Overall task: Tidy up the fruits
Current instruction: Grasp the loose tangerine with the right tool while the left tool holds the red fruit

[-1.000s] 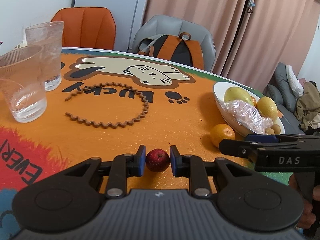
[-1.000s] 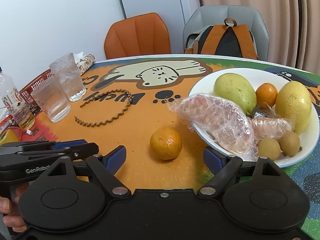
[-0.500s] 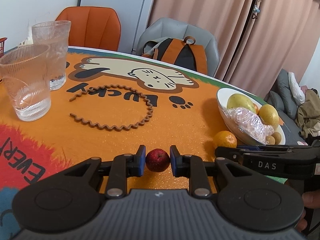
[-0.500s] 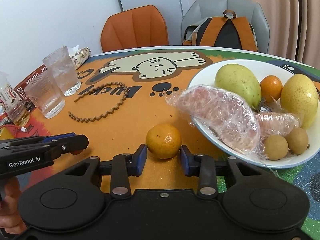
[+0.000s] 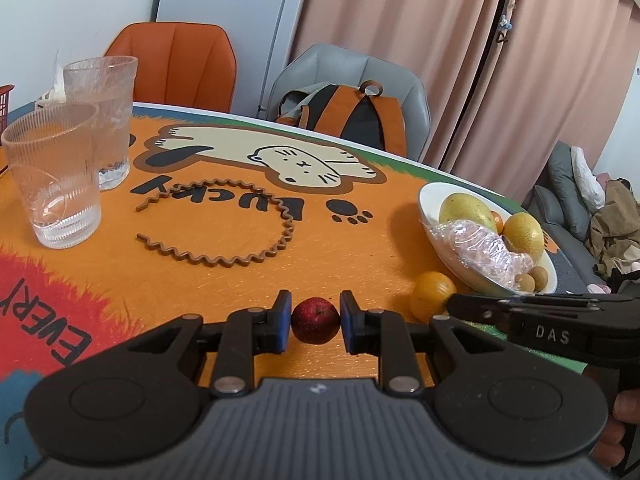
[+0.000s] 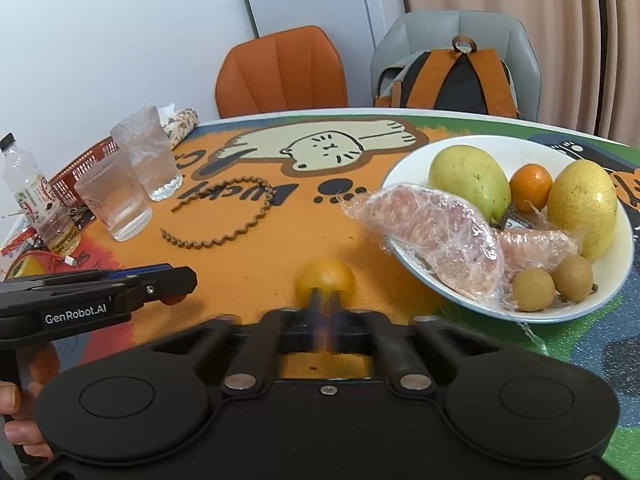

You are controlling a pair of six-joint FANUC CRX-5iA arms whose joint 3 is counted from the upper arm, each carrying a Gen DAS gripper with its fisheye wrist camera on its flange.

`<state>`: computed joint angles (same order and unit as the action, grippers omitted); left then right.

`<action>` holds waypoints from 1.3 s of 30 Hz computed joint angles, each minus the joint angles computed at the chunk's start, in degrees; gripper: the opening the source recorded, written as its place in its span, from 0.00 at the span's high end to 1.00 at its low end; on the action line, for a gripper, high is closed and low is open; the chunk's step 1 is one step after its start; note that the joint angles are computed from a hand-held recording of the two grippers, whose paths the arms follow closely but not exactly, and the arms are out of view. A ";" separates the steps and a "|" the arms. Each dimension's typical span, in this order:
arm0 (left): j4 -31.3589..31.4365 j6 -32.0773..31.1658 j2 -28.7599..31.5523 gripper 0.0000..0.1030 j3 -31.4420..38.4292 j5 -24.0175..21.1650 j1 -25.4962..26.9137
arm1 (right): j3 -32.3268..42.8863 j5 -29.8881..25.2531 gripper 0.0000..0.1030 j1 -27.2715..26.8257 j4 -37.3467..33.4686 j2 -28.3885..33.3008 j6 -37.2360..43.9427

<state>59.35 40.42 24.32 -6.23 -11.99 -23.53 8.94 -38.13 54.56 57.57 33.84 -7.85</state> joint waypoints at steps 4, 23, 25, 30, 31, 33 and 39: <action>1.28 -1.32 -0.39 0.77 -0.61 0.37 -0.44 | -0.16 -0.55 1.00 0.24 -1.13 -0.15 0.18; 1.71 0.05 0.16 0.77 -0.75 0.14 2.21 | 12.15 -2.81 0.43 -0.05 -6.86 6.91 10.51; 1.85 0.11 0.26 0.77 -0.67 0.17 2.46 | 14.07 -3.36 0.43 -0.17 -7.90 7.94 12.16; 0.65 1.89 0.69 0.77 -0.09 0.07 3.38 | 17.24 -4.21 0.43 -0.47 -9.53 9.67 14.50; 0.03 2.60 0.87 0.77 0.22 -0.11 3.63 | 18.15 -4.53 0.43 -0.55 -10.06 10.16 15.25; -0.26 3.03 1.10 0.77 0.50 -0.27 3.96 | 20.05 -5.19 0.43 -0.71 -11.16 11.21 16.79; -0.75 3.91 1.60 0.77 0.90 -0.83 4.66 | 24.90 -7.32 0.39 -1.15 -12.83 14.25 19.75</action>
<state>58.60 44.33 25.92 -5.33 -12.82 -18.87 33.84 -45.46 53.41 44.74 48.09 11.90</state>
